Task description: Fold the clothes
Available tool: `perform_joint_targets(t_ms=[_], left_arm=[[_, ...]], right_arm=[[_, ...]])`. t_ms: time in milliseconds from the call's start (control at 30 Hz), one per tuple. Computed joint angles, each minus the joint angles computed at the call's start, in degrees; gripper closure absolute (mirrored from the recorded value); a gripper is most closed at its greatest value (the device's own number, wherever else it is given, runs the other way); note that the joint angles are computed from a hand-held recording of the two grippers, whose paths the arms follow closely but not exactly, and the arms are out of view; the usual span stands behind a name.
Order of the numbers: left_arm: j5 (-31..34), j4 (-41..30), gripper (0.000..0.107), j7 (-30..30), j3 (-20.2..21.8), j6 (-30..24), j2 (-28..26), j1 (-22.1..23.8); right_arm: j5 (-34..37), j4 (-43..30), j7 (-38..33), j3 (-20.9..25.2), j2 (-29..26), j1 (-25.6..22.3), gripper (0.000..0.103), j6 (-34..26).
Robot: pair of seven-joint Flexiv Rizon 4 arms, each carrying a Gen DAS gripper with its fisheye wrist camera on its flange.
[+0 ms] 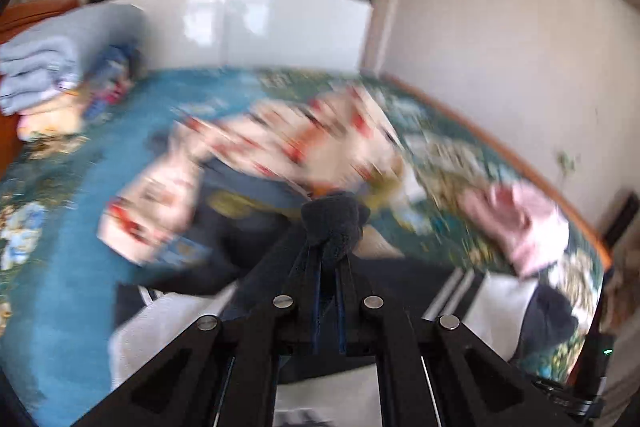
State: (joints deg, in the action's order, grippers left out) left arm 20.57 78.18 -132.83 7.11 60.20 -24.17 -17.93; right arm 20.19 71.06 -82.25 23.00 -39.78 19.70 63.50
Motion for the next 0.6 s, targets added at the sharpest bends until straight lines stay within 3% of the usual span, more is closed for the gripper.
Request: perform_joint_targets(t_ms=[133, 367, 433, 500, 533, 600], left_arm=[[-2.26, -9.66, 0.101, 3.25, -1.1, -6.6, -9.0, -2.46], [-6.35, -12.33, 0.099, 5.14, -3.18, -11.49, -13.91, -4.4], [-8.16, -11.68, 0.086, 6.54, -4.19, -11.44, -14.42, -4.1], [-14.26, -8.59, 0.047, 10.78, -8.58, -8.05, -14.57, -1.04], [-19.06, -6.32, 0.041, 13.56, -10.91, -5.64, -14.66, 0.55], [-20.12, -4.98, 0.039, 13.2, -10.11, -3.49, -14.54, -0.22]], right_arm=[[2.61, 1.41, -1.58, 1.67, 0.6, -2.0, 0.055, 2.33], [5.64, 1.86, -2.81, 2.96, 0.39, -3.78, 0.054, 3.13], [6.3, 1.78, -3.25, 3.28, 0.3, -4.11, 0.054, 3.16], [6.42, 1.89, -3.34, 3.08, 0.43, -3.95, 0.054, 3.22], [6.39, 1.98, -3.32, 2.95, 0.51, -3.83, 0.054, 3.26], [6.89, 2.1, -3.39, 3.14, 0.59, -4.01, 0.054, 3.48]])
